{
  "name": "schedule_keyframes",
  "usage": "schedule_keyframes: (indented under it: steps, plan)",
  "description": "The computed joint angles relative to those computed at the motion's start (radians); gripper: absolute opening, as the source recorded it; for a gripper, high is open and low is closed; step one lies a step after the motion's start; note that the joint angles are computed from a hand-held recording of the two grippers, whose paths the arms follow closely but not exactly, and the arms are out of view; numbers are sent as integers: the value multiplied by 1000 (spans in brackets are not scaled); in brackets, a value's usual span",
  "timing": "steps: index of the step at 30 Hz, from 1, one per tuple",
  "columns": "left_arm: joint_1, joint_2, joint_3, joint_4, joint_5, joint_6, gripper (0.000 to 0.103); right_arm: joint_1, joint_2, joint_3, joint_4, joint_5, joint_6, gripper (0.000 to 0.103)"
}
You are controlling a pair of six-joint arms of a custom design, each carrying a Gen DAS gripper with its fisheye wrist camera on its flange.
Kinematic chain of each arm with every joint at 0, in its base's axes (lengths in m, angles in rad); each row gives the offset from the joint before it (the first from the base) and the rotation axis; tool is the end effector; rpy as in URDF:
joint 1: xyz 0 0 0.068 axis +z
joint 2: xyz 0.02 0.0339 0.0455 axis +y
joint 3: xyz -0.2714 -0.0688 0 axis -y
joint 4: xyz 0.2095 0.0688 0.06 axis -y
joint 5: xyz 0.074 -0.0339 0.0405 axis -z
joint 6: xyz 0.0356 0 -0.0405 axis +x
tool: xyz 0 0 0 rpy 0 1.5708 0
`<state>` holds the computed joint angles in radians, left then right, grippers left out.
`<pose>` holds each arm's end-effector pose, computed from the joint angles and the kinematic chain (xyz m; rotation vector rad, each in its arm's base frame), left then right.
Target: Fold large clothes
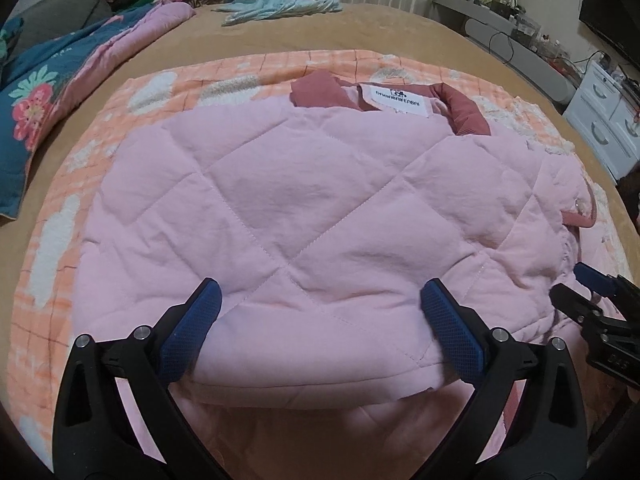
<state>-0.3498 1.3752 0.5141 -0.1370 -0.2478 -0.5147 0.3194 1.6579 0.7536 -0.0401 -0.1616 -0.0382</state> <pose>0.1985 -0.0631 0.1687 -0.2998 2.5055 -0.0259 0.2681 0.0947 0.1679 -0.5143 2.4735 0.3171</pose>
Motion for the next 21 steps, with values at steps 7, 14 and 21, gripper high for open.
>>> schedule_keyframes:
  steps: [7, 14, 21]
  plan:
    - [-36, -78, 28, -106, -26, -30, 95, -11, -48, 30, -89, -39, 12, 87]
    - [-57, -145, 55, -193, -52, -40, 95, 1, -134, 19, -127, -23, 30, 97]
    - [-81, -219, 79, -281, -80, -65, 95, -22, -194, 24, -157, -35, 33, 98]
